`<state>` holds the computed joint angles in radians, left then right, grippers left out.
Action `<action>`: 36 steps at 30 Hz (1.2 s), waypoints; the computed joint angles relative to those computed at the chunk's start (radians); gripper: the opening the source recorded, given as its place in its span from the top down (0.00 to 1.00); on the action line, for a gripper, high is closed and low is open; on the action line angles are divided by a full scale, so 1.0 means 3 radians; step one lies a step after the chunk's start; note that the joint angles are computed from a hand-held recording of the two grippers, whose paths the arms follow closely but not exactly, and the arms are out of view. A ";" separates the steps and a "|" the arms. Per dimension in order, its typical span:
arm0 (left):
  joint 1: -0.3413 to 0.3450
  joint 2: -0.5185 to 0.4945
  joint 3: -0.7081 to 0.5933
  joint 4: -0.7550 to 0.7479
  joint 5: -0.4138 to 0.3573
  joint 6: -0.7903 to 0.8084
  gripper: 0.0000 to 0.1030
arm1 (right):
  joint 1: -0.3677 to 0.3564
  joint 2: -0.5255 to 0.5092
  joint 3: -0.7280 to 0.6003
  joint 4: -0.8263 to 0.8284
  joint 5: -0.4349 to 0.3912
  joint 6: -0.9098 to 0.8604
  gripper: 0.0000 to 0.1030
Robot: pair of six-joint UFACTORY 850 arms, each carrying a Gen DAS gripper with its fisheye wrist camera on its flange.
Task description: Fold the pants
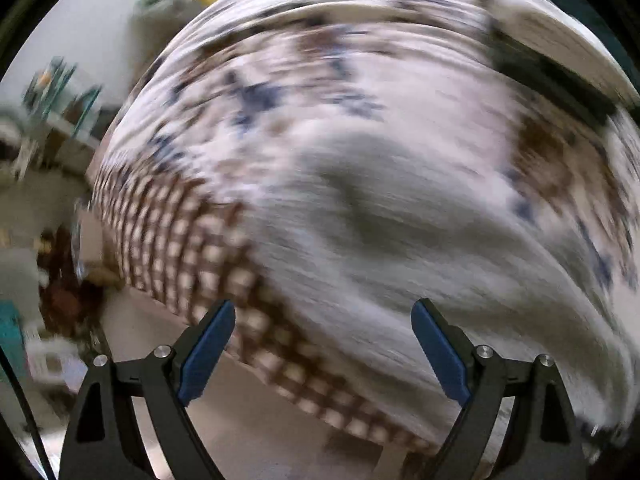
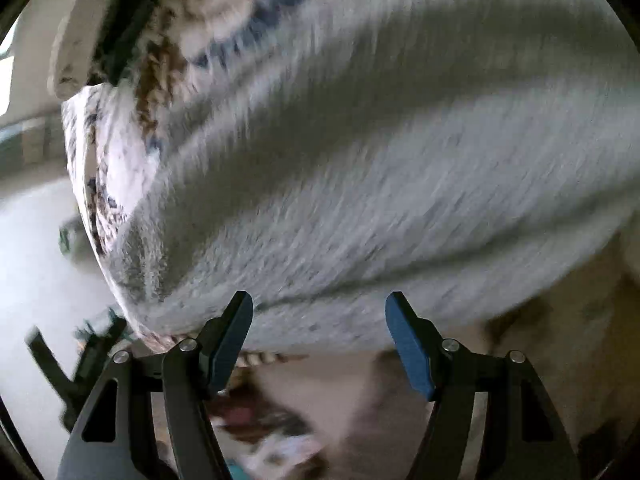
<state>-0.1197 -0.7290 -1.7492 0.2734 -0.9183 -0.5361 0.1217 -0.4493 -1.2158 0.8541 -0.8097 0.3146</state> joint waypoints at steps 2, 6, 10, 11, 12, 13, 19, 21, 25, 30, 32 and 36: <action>0.0199 -0.0133 -0.0095 -0.0258 -0.0046 0.0096 0.13 | 0.0092 0.0049 0.0177 0.0297 0.0217 0.0131 0.31; 0.0491 -0.0373 -0.0227 -0.1094 -0.0045 0.0386 0.13 | 0.0180 0.0148 0.0485 0.0491 0.0736 0.0387 0.31; 0.0527 -0.0408 -0.0108 -0.1430 0.0307 0.0613 0.35 | 0.0199 0.0233 0.0669 0.0443 0.1210 0.0626 0.73; 0.0513 -0.0378 -0.0052 -0.1456 0.0398 0.0660 0.60 | 0.0202 0.0237 0.0674 0.0381 0.1257 0.0680 0.86; 0.0504 -0.0364 -0.0026 -0.1495 0.0439 0.0721 0.76 | 0.0198 0.0243 0.0661 0.0251 0.1266 0.0783 0.89; 0.0481 -0.0340 0.0005 -0.1475 0.0480 0.0742 0.79 | 0.0206 0.0253 0.0629 0.0039 0.1263 0.0959 0.91; 0.0503 0.0005 0.0291 -0.1502 0.0708 0.0824 0.87 | 0.0273 0.0603 0.0546 -0.0816 0.1035 0.1308 0.93; 0.0529 0.0103 0.0366 -0.1512 0.0683 0.0821 0.88 | 0.0299 0.0679 0.0520 -0.0949 0.0916 0.1387 0.93; 0.0555 0.0128 0.0420 -0.1317 0.0577 0.0726 0.88 | 0.0322 0.0897 0.0730 -0.0891 0.0698 0.1352 0.93; 0.0555 -0.0068 0.0464 -0.1116 0.0283 0.0597 0.83 | 0.0261 0.0692 0.0872 -0.0561 0.0364 0.0824 0.88; 0.0568 -0.0096 0.0455 -0.1212 0.0148 0.0605 0.79 | 0.0177 0.0535 0.0858 -0.0261 0.0151 0.0506 0.78; 0.0552 0.0119 0.0592 -0.1271 0.0149 0.0529 0.72 | 0.0083 0.0598 0.0858 -0.0123 0.0028 0.0275 0.62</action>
<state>0.0458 -0.6932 -1.5715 -0.1078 -0.8735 -0.3773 0.1465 -0.2700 -0.9583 0.8172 -0.8012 0.3971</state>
